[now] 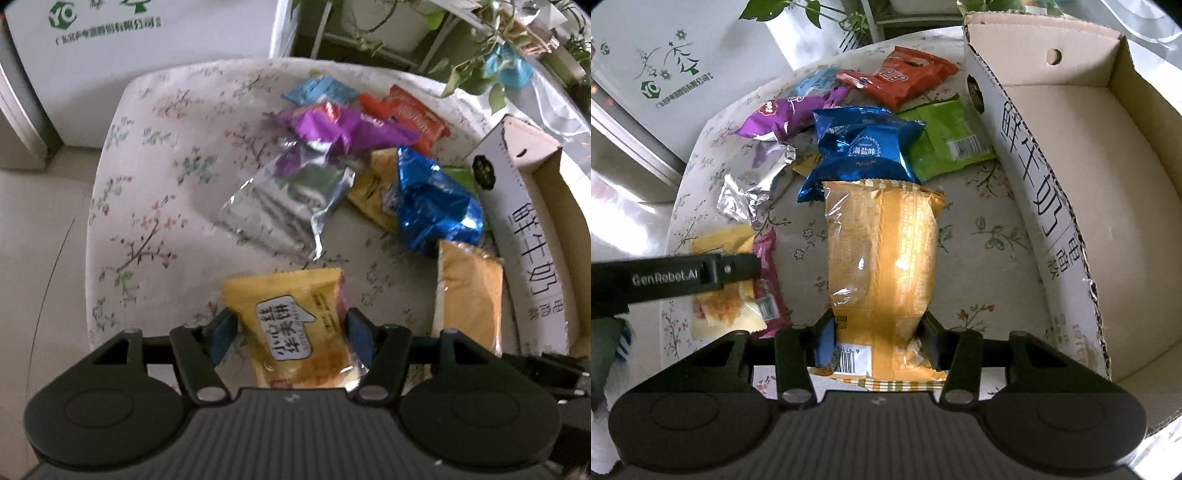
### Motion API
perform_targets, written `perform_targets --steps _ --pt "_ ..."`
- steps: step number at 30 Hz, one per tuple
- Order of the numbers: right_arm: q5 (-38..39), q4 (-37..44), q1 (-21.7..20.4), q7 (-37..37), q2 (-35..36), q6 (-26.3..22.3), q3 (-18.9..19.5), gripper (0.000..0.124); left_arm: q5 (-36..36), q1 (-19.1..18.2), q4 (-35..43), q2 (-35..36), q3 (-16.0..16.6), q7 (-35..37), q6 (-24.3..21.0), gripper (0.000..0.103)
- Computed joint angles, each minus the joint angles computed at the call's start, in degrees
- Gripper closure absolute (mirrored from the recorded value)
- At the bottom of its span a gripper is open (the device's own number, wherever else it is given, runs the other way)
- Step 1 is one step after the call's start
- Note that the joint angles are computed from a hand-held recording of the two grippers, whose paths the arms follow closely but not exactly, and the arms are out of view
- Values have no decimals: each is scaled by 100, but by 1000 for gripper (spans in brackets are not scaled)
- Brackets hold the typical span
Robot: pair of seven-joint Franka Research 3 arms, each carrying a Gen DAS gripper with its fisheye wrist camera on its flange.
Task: Organize snacks
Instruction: 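Lift the bread bag with the right gripper toward the box while the left carries the waffle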
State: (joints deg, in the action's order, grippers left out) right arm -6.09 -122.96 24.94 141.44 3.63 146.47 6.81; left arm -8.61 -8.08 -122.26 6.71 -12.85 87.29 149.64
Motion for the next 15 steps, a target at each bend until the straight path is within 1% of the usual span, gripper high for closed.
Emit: perform_targets --steps 5,7,8,9,15 --pt "44 45 2 0 54 1 -8 67 97 4 -76 -39 28 -54 39 40" --pt "76 60 1 28 86 11 -18 66 75 11 -95 -54 20 6 71 43" --pt "81 55 3 27 79 8 -23 66 63 15 -112 -70 18 42 92 48" --pt "65 61 6 33 86 11 -27 66 14 22 -135 -99 10 105 106 51" --pt "-12 -4 21 19 33 66 -23 71 -9 7 -301 -267 50 142 316 52"
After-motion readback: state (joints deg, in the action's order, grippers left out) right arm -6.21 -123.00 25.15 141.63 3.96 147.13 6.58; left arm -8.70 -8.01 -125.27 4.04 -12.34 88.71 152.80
